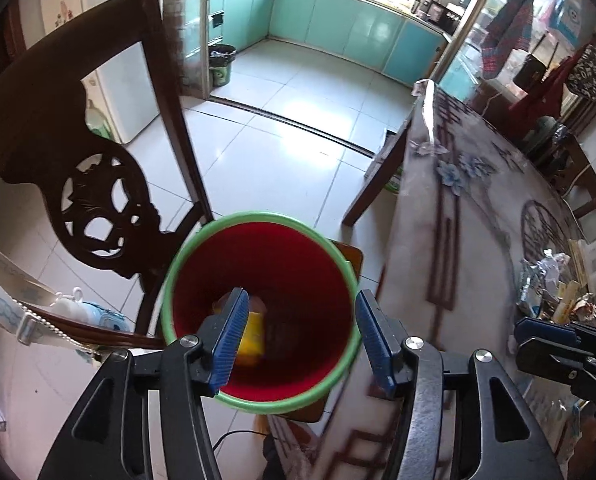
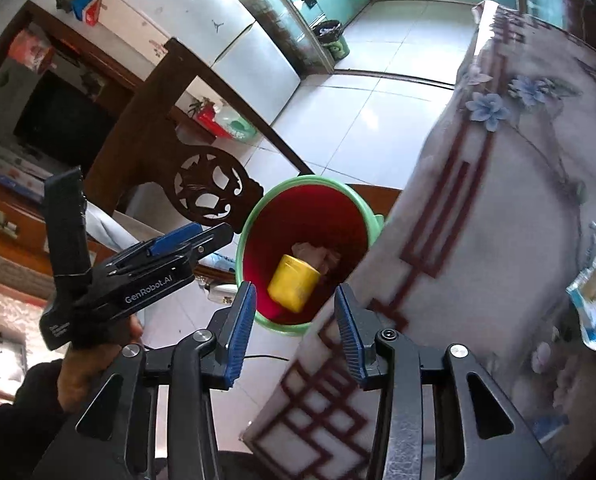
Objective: Collect trash
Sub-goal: 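Move both items over the red bucket and open both grippers to drop them, then grasp the blue-white snack wrapper with the left gripper while the right grasps crumpled brown paper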
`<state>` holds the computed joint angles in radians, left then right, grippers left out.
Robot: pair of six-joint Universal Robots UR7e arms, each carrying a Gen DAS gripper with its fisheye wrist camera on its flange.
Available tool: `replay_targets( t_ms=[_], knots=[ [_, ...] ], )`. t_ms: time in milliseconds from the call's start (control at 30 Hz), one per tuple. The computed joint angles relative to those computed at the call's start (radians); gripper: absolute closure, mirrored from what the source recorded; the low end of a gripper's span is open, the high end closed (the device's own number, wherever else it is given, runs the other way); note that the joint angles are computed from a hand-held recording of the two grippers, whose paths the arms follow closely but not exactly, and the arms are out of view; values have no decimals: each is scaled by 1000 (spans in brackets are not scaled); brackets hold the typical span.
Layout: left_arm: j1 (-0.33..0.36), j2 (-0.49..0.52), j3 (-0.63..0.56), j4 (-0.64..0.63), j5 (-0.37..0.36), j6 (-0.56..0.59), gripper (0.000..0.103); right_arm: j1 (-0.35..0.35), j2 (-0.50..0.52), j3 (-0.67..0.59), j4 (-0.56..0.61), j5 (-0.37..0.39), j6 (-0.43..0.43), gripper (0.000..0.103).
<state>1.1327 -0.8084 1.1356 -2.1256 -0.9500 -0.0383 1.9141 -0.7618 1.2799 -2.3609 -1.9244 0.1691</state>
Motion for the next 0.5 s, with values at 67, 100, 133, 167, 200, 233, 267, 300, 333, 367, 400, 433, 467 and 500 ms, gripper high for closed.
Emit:
replay_targets(
  t_ms=[67, 100, 133, 167, 200, 233, 267, 300, 333, 367, 400, 433, 467, 500],
  knots=[
    [-14, -2, 17, -6, -8, 0, 49, 3, -33, 37, -18, -24, 0, 57],
    [-24, -4, 30, -13, -11, 2, 49, 4, -46, 50, -24, -34, 0, 53],
    [-32, -6, 40, -18, -15, 3, 49, 4, -69, 76, -35, -45, -2, 51],
    [-42, -8, 53, -25, -20, 3, 49, 4, -92, 104, -46, -63, -2, 47],
    [-52, -10, 66, -31, -25, 1, 49, 3, -110, 123, -50, -81, -1, 46],
    [-61, -11, 77, -36, -29, -1, 49, 2, -138, 155, -58, -108, 2, 46],
    [-72, -13, 90, -41, -34, -5, 49, 1, -161, 181, -64, -132, 5, 46],
    [-83, -15, 104, -47, -40, -9, 49, -2, -193, 216, -74, -158, 11, 46],
    [-92, -16, 115, -51, -44, -11, 49, -7, -230, 253, -87, -185, 21, 46],
    [-105, -18, 131, -57, -51, -14, 49, -13, -264, 286, -100, -208, 31, 46],
    [-119, -19, 146, -62, -57, -18, 49, -19, -297, 315, -113, -232, 42, 46],
    [-128, -21, 158, -68, -61, -21, 49, -25, -332, 345, -124, -260, 52, 46],
    [-141, -21, 172, -73, -68, -25, 49, -29, -356, 365, -133, -284, 61, 46],
    [-152, -20, 183, -77, -74, -29, 49, -34, -390, 392, -146, -318, 67, 46]
  ],
)
